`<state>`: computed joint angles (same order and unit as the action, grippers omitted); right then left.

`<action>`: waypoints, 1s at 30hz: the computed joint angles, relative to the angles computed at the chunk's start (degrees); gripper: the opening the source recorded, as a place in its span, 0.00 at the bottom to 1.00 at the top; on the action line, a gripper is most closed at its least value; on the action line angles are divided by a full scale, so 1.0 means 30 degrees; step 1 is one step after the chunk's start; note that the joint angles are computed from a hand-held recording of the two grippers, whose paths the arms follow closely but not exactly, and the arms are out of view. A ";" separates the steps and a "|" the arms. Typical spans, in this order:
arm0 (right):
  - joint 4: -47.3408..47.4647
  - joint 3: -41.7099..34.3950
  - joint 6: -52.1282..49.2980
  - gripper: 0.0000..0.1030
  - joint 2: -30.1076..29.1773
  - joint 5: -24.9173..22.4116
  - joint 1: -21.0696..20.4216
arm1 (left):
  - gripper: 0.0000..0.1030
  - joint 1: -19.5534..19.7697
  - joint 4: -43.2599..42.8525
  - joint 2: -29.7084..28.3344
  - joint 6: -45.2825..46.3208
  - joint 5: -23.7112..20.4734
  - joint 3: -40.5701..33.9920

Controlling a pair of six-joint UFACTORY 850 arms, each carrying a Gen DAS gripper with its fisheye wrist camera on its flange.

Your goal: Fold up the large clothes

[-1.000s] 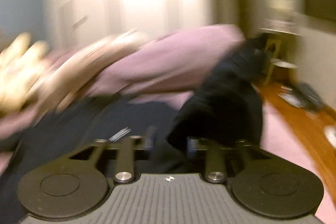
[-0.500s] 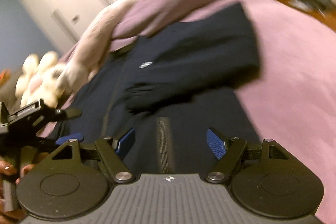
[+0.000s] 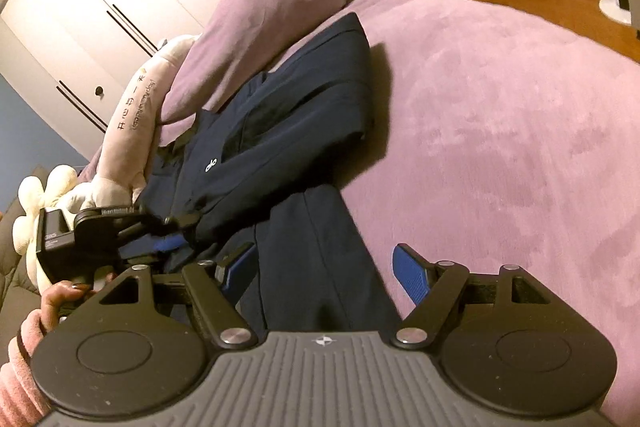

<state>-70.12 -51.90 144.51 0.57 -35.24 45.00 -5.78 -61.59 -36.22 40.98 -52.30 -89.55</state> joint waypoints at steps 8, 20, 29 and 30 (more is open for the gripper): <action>-0.0507 -0.1412 -0.3076 0.74 -0.0363 -0.0363 -0.0819 | 0.09 0.1761 -0.1730 0.2044 0.6109 0.3641 0.0170; -0.0202 -0.6384 -0.4615 0.74 -0.5421 0.6165 -0.4273 | 0.32 0.3773 0.2970 -0.0773 0.2132 0.8382 -0.2787; 0.1082 -0.8445 -0.3914 0.74 -0.7965 0.6986 -0.5317 | 0.51 0.4465 0.1566 -0.2803 0.2217 0.3445 -0.4919; 0.1614 -0.8655 -0.4391 0.72 -0.8183 0.6967 -0.5385 | 0.49 0.4312 0.2008 -0.3004 0.1912 0.3537 -0.5215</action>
